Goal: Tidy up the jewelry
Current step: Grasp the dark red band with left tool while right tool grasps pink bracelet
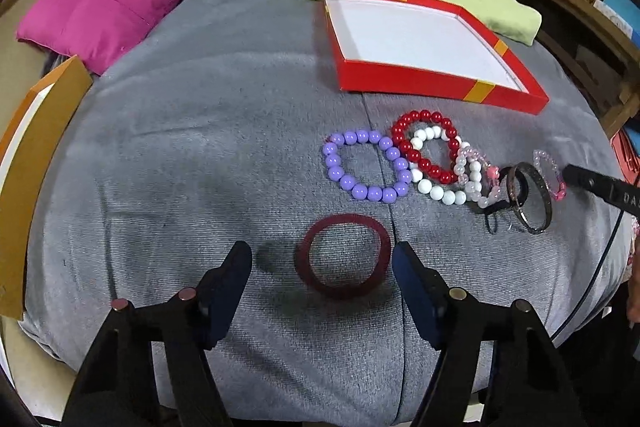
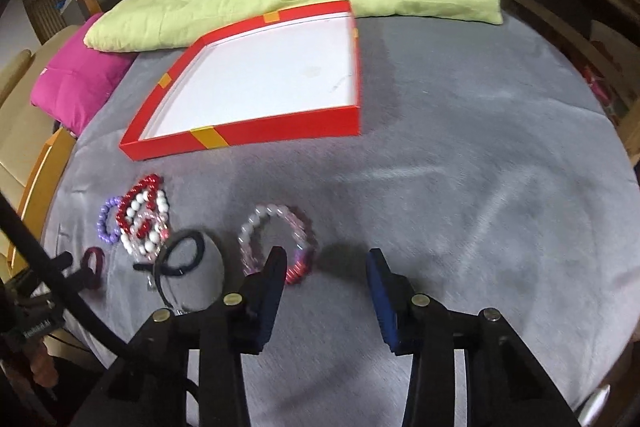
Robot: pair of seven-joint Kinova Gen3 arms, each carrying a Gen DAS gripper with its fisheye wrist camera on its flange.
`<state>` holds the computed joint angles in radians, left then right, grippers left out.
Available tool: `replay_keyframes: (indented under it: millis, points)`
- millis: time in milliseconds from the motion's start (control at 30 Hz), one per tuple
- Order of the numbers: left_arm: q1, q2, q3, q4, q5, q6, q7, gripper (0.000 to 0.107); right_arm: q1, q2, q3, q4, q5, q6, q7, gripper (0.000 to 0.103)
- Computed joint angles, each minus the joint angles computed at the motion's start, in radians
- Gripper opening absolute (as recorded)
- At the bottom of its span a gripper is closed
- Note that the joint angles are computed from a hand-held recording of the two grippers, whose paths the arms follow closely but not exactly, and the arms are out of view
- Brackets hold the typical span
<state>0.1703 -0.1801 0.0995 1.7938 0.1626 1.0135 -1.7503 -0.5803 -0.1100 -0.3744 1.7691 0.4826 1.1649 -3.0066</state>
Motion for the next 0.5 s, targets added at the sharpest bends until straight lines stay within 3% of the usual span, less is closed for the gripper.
replay_keyframes:
  millis: [100, 200, 300, 367, 500]
  points:
    - [0.001, 0.026, -0.003, -0.003, 0.010, -0.002, -0.013, 0.065, 0.006, 0.035, 0.022, -0.023, -0.026, 0.002, 0.043, 0.044]
    - [0.002, 0.030, -0.008, -0.002, 0.023, -0.012, -0.033, 0.061, -0.016, 0.070, 0.024, -0.049, 0.008, 0.046, 0.042, 0.036]
    - [-0.004, 0.044, -0.019, -0.010, 0.046, -0.013, -0.056, 0.054, -0.048, 0.108, 0.032, -0.073, 0.047, 0.089, 0.031, 0.021]
    - [-0.009, 0.045, -0.029, -0.010, 0.069, -0.014, -0.078, 0.044, -0.067, 0.114, 0.043, -0.075, 0.060, 0.089, 0.028, 0.010]
    - [-0.022, 0.053, -0.046, -0.018, 0.114, -0.015, -0.121, 0.027, -0.088, 0.110, 0.054, -0.067, 0.077, 0.081, 0.007, 0.008]
